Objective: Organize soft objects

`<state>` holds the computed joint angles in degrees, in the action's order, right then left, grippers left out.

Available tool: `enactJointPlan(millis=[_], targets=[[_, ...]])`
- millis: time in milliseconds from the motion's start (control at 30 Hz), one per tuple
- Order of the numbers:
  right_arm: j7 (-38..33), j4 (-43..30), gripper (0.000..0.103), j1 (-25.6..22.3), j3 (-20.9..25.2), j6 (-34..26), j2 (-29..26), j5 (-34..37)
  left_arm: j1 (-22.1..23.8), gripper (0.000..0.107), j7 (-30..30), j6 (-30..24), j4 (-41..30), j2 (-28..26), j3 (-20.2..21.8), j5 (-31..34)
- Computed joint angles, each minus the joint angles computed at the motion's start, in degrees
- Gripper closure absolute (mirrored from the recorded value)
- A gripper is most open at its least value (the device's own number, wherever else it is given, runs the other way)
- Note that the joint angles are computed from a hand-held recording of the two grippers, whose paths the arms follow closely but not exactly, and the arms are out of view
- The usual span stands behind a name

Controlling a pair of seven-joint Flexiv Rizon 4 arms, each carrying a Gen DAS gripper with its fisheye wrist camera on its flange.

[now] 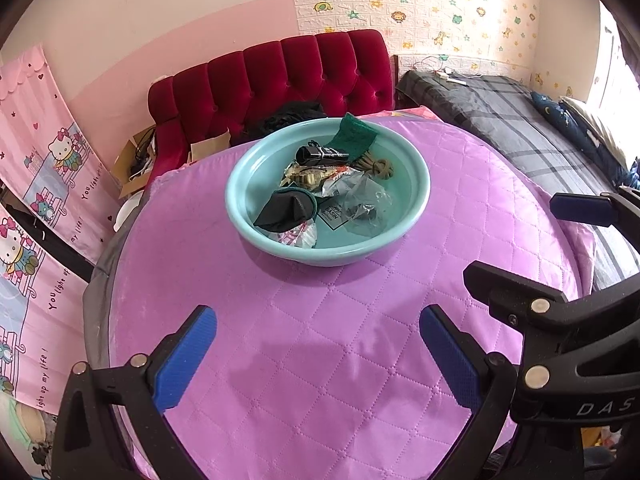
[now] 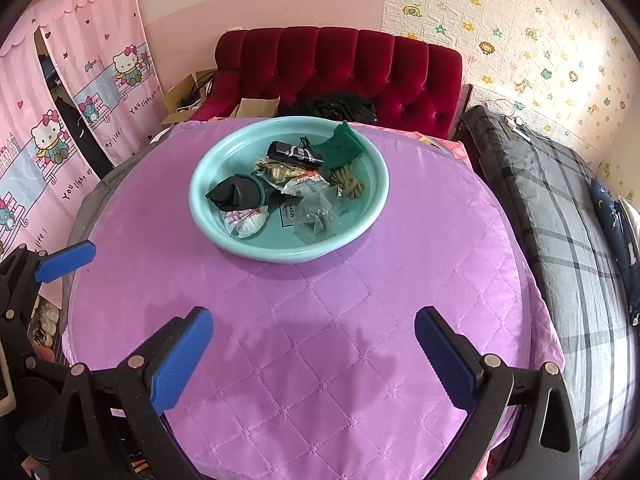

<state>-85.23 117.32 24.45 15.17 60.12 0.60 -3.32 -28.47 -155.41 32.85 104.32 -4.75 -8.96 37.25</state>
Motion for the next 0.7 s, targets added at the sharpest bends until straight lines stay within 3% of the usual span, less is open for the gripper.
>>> enactJointPlan(millis=[700], targets=[[-0.85,0.32,0.0,-0.17,-0.16,0.27,0.38,0.66,-0.32,0.004,-0.06,-0.53,-0.55,-0.23,-0.09,0.37]])
